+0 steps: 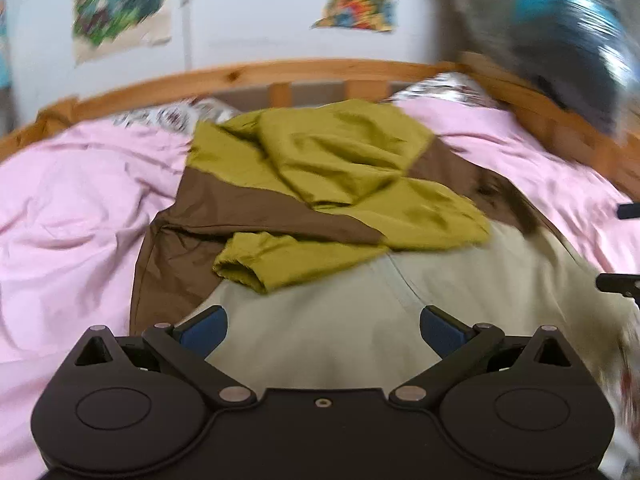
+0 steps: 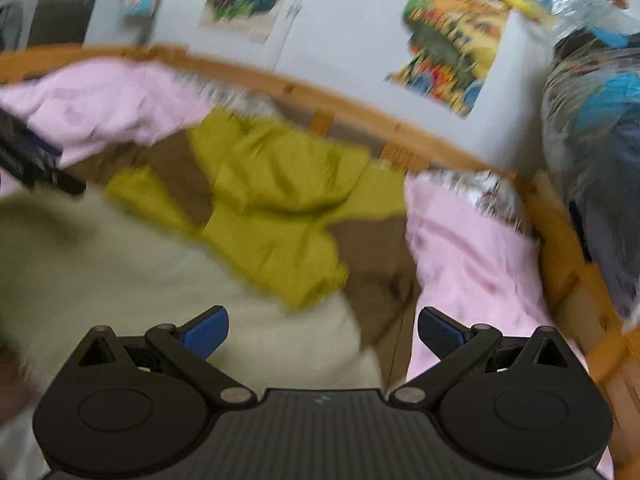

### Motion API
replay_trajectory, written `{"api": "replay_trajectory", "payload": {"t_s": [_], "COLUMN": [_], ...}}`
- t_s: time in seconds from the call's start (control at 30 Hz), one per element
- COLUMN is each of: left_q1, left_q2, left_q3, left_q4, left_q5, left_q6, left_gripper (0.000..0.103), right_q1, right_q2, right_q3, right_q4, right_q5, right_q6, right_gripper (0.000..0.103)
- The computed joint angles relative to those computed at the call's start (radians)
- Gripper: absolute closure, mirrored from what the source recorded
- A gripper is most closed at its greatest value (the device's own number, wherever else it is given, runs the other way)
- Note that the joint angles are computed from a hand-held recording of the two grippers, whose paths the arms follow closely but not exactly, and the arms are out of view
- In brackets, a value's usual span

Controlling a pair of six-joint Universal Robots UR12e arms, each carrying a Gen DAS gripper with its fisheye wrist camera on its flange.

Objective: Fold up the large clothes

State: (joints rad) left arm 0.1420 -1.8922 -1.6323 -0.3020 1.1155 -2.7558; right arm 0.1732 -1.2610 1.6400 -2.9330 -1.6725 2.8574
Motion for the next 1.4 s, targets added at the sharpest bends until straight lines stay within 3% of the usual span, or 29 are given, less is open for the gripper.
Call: {"api": "replay_trajectory", "payload": {"t_s": [0.1,0.17,0.23,0.37,0.43,0.5,0.63,0.83,0.97,1.23,1.33,1.4], "left_q1": [0.018,0.021,0.02,0.011,0.007,0.002,-0.009,-0.021,-0.025,-0.04,-0.061,-0.086], "left_q2": [0.036,0.05,0.058,0.067,0.068,0.066,0.063,0.056,0.056,0.044,0.036,0.027], "left_q3": [-0.056,-0.076,-0.089,-0.105,-0.108,-0.105,-0.097,-0.082,-0.078,-0.052,-0.044,-0.039], "left_q4": [-0.02,-0.053,-0.072,-0.073,-0.075,-0.086,-0.11,-0.136,-0.138,-0.196,-0.197,-0.181], "left_q5": [-0.048,-0.065,-0.081,-0.084,-0.09,-0.09,-0.079,-0.074,-0.093,-0.204,-0.189,-0.116], "left_q6": [0.075,0.1,0.122,0.163,0.178,0.186,0.189,0.174,0.181,0.274,0.314,0.335], "left_gripper": [0.001,0.001,0.001,0.001,0.001,0.001,0.001,0.001,0.001,0.001,0.001,0.001], "right_q1": [0.007,0.023,0.049,0.105,0.112,0.105,0.073,0.082,0.073,-0.004,-0.025,-0.032], "right_q2": [-0.045,-0.055,-0.047,-0.01,-0.001,-0.006,-0.023,0.012,0.03,0.036,0.047,0.052], "right_q3": [0.029,0.047,0.051,0.049,0.053,0.065,0.094,0.074,0.063,0.047,0.034,0.03], "right_q4": [0.148,0.181,0.189,0.149,0.132,0.099,0.005,-0.027,-0.08,-0.145,-0.147,-0.165], "right_q5": [0.049,0.052,-0.009,-0.216,-0.256,-0.232,-0.089,-0.092,-0.086,0.071,0.118,0.13], "right_q6": [-0.064,-0.121,-0.173,-0.24,-0.235,-0.22,-0.196,-0.215,-0.14,0.238,0.325,0.353], "right_gripper": [0.0,0.0,0.0,0.0,0.0,0.0,0.0,0.0,0.0,0.0,0.0,0.0]}}
